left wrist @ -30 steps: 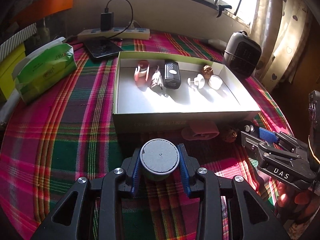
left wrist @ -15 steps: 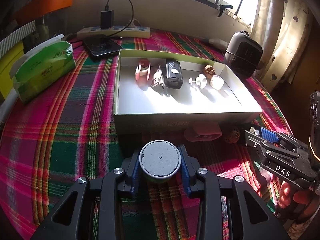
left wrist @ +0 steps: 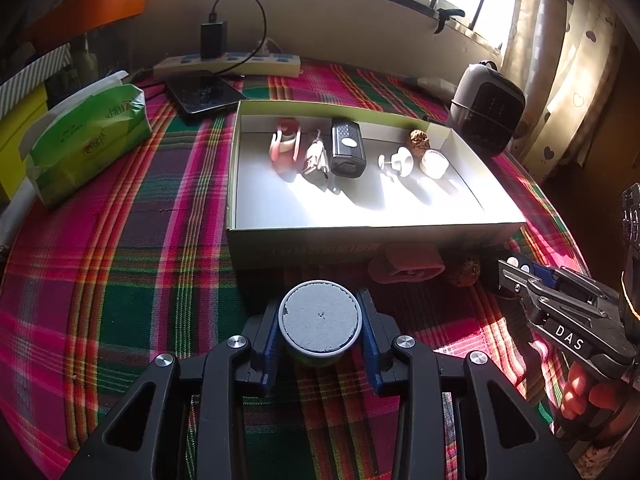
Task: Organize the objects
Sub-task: 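Grasp the green jar with the left gripper while the right grasps the black round disc, then carry the green jar and black disc over the white box with both grippers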
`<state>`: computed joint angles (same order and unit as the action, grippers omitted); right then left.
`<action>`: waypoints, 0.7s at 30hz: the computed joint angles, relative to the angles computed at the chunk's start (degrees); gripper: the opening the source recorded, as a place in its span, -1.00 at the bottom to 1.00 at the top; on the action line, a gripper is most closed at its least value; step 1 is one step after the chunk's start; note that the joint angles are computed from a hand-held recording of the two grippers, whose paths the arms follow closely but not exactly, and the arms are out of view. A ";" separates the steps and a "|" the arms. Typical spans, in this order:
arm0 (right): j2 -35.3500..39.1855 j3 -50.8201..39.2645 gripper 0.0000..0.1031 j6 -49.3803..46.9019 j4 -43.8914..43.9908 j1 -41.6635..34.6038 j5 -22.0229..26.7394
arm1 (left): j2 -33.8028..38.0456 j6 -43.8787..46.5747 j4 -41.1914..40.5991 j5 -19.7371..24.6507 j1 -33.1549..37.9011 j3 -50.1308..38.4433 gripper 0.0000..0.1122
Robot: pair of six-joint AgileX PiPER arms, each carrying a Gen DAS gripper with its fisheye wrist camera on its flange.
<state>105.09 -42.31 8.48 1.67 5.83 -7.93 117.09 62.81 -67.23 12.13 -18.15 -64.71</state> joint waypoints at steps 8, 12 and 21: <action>-0.11 0.18 -0.40 1.91 -1.93 -0.22 -0.09 | -0.03 0.10 -0.07 -0.18 -0.09 0.07 -0.43; -0.13 0.12 -0.40 2.36 -2.42 -0.28 -0.01 | -0.05 0.10 -0.08 -0.32 -0.19 0.15 -0.44; -0.25 0.47 -0.41 2.59 -2.48 -0.28 -0.33 | -0.05 -2.18 2.44 -1.48 -0.69 0.06 -0.44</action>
<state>104.84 -41.84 11.07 -0.81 5.55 -8.25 117.04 60.63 -64.79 10.65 -18.84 -64.65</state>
